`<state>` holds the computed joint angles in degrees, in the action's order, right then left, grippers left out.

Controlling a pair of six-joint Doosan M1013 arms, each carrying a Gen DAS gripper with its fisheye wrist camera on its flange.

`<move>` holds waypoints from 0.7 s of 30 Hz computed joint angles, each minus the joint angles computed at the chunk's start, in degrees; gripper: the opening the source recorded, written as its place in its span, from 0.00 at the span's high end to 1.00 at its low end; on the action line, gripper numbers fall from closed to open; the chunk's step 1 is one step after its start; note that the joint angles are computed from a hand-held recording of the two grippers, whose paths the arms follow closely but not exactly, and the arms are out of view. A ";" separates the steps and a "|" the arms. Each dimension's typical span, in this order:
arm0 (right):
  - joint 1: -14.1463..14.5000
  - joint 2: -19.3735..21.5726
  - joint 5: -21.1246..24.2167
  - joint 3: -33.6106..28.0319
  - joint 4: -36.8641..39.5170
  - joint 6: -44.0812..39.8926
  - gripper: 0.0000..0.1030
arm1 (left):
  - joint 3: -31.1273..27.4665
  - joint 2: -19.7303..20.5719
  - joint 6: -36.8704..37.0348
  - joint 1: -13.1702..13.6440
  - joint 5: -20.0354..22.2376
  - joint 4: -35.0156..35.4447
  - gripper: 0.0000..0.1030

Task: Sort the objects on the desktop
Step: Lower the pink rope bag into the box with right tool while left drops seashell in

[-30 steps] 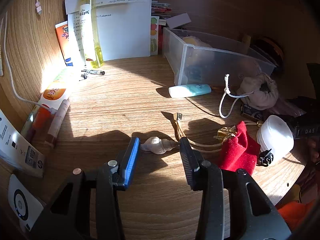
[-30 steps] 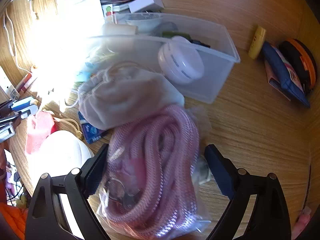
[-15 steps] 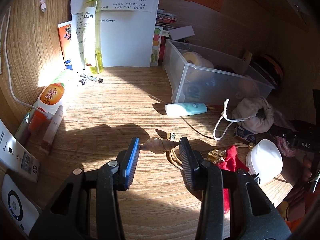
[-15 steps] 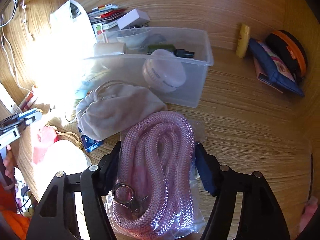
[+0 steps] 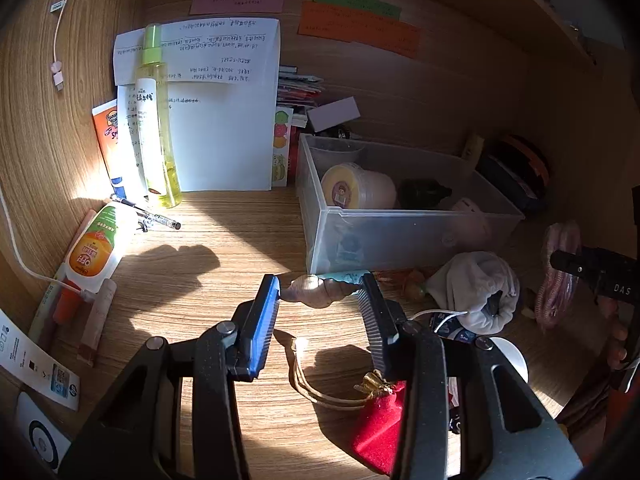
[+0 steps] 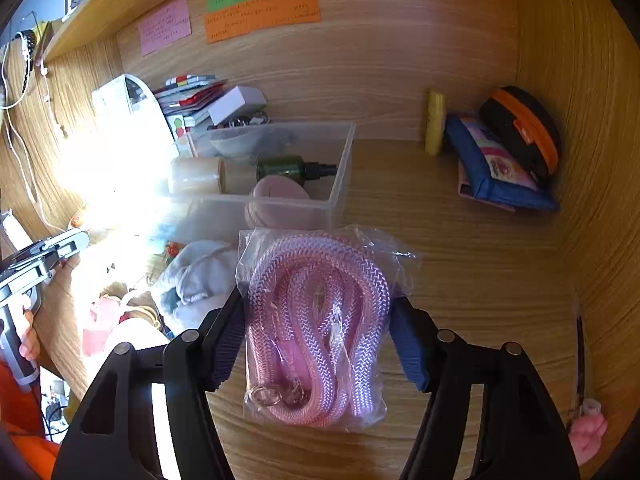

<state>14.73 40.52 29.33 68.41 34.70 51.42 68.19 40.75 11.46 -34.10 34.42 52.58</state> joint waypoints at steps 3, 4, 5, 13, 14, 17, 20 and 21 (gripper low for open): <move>0.02 0.09 -0.19 -0.36 2.42 -2.18 0.41 | -0.73 0.27 -0.06 0.03 -0.27 0.25 0.61; 0.04 0.12 -0.40 -0.51 3.17 -2.97 0.42 | -1.06 0.38 -0.06 0.01 -0.12 0.45 0.61; 0.09 0.15 -0.64 -0.66 3.71 -3.36 0.42 | -1.35 0.48 0.28 0.01 -0.06 0.48 0.61; -0.43 0.17 -0.69 -2.33 9.25 -7.09 0.42 | -3.81 1.20 1.96 0.03 -0.01 1.55 0.61; -0.45 0.08 -0.86 -2.44 9.57 -7.32 0.42 | -4.12 1.30 2.01 0.03 -0.14 1.81 0.61; -0.47 0.02 -1.22 -2.97 10.49 -8.20 0.42 | -5.16 1.72 2.51 0.09 -0.64 2.08 0.61; -0.54 0.38 -0.58 -4.14 11.59 -10.31 0.42 | -6.30 2.27 3.88 0.27 -1.18 1.46 0.60; -0.51 0.53 -0.52 -4.53 11.62 -10.37 0.42 | -6.70 2.46 4.55 0.34 -1.32 1.12 0.61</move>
<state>14.22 41.05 28.81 63.88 46.32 41.05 61.49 43.21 16.01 -33.76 33.10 53.70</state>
